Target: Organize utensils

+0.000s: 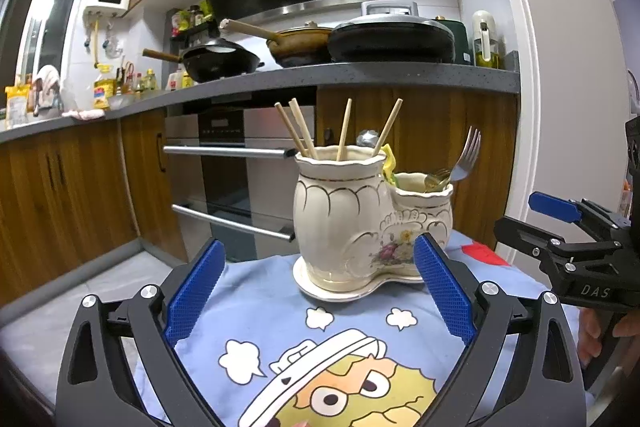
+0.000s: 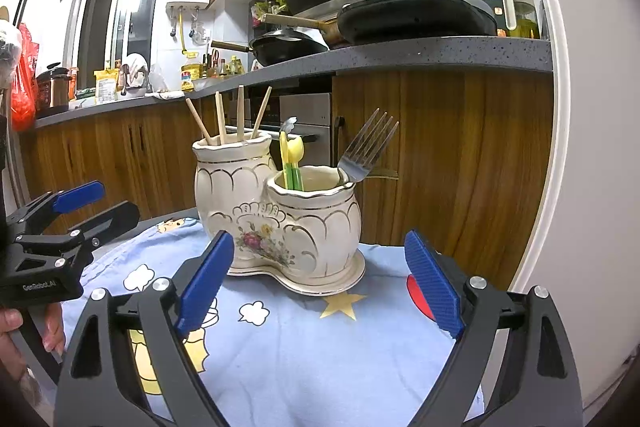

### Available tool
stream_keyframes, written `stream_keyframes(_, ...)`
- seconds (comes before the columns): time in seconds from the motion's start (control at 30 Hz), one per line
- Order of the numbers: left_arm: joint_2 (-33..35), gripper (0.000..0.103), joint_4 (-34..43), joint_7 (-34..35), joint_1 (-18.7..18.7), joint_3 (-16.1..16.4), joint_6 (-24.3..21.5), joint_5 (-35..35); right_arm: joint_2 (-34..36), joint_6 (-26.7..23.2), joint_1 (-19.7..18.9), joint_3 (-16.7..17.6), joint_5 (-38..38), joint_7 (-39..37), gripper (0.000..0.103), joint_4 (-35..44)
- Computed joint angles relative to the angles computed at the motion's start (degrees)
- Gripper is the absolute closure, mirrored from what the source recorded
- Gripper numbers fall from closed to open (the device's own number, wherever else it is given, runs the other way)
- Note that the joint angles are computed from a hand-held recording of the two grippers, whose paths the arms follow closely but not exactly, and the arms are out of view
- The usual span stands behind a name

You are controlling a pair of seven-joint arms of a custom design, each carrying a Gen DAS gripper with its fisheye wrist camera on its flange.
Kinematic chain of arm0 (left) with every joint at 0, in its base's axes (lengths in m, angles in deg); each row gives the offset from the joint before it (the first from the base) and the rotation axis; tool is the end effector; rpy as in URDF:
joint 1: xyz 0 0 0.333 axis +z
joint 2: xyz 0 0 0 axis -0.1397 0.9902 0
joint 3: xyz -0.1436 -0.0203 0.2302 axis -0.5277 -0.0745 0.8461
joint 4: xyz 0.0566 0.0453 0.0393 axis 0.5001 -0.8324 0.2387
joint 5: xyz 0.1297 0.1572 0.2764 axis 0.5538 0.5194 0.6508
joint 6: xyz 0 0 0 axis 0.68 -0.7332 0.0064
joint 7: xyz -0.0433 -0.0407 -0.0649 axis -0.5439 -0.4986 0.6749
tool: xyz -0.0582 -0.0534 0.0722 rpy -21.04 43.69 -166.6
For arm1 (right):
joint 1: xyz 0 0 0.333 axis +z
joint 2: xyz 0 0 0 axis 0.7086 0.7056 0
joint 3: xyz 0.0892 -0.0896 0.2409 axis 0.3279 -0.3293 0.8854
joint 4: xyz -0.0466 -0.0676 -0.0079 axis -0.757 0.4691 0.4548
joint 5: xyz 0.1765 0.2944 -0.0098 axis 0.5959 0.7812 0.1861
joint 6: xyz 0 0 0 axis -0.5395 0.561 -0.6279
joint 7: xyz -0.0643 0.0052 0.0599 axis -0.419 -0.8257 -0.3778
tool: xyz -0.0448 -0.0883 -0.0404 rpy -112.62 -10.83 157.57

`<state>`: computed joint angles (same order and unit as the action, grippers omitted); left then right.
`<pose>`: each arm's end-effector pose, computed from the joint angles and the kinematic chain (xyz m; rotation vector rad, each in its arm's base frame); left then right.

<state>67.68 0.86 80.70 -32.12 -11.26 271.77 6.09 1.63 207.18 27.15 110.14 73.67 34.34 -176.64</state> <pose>0.6552 -0.2053 0.5147 -1.2181 1.5757 -1.2193 0.6509 0.0623 0.5045 -1.5160 1.2249 -0.8956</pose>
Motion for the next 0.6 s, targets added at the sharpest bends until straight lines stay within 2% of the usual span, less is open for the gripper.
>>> stream_keyframes(0.6, 0.0, 0.008, -0.2, 0.1, -0.5, 0.7, 0.3, -0.5, 0.0, -0.1, 0.1, -0.2, -0.1, 0.2, 0.017, 0.1)
